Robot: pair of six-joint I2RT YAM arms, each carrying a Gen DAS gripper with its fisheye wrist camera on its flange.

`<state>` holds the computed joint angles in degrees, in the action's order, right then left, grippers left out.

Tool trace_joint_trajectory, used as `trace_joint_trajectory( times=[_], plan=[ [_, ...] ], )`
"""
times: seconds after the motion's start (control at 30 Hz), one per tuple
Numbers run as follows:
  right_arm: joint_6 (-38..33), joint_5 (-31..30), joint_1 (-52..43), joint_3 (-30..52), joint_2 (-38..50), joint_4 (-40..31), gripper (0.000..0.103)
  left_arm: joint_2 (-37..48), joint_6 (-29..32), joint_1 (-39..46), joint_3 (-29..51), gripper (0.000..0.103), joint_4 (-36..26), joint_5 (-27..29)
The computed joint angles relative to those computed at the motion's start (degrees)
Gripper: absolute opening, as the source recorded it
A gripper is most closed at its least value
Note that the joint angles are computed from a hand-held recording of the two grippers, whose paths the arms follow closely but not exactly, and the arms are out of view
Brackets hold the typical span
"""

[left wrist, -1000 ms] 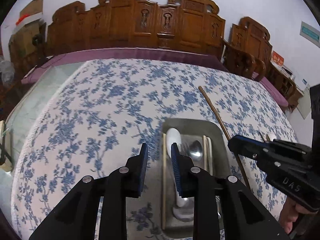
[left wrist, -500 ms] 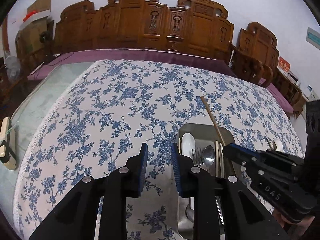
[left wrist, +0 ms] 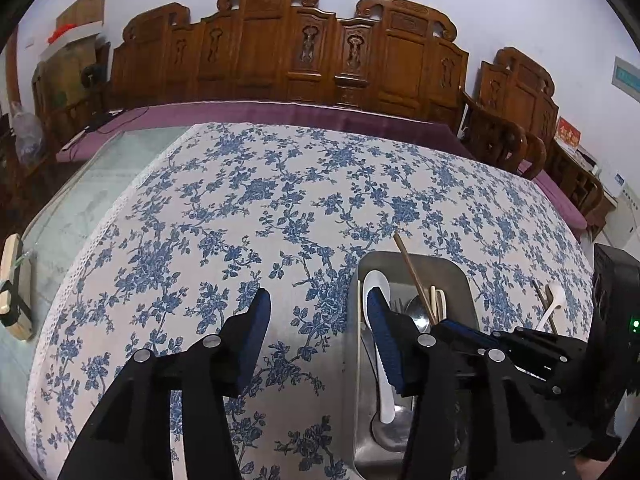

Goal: Organize utensils
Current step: 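Lower the brown chopstick into the grey tray and open the right tool, then grasp the dark brown chopstick lying on the cloth with the right tool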

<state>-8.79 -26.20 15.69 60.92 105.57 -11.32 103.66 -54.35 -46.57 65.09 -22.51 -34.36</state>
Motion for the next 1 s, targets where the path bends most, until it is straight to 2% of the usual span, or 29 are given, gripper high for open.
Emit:
trace_joint_trajectory(
  times=[0.5,0.77,1.0],
  plan=[
    [-4.4,-3.3,-4.1,-0.5,-1.9,-2.4,0.008,1.1,0.4,-0.6,1.3,0.051,-0.5,-0.3],
    [-15.3,-4.5,-13.0,-2.7,-7.4,-7.3,0.008,2.4,1.3,-1.9,3.4,0.051,-0.6,-1.0],
    [-26.7,-3.3,-23.5,-4.0,-8.1,-10.3,0.008,5.3,2.3,-3.7,7.2,0.052,-1.3,-1.3]
  ],
)
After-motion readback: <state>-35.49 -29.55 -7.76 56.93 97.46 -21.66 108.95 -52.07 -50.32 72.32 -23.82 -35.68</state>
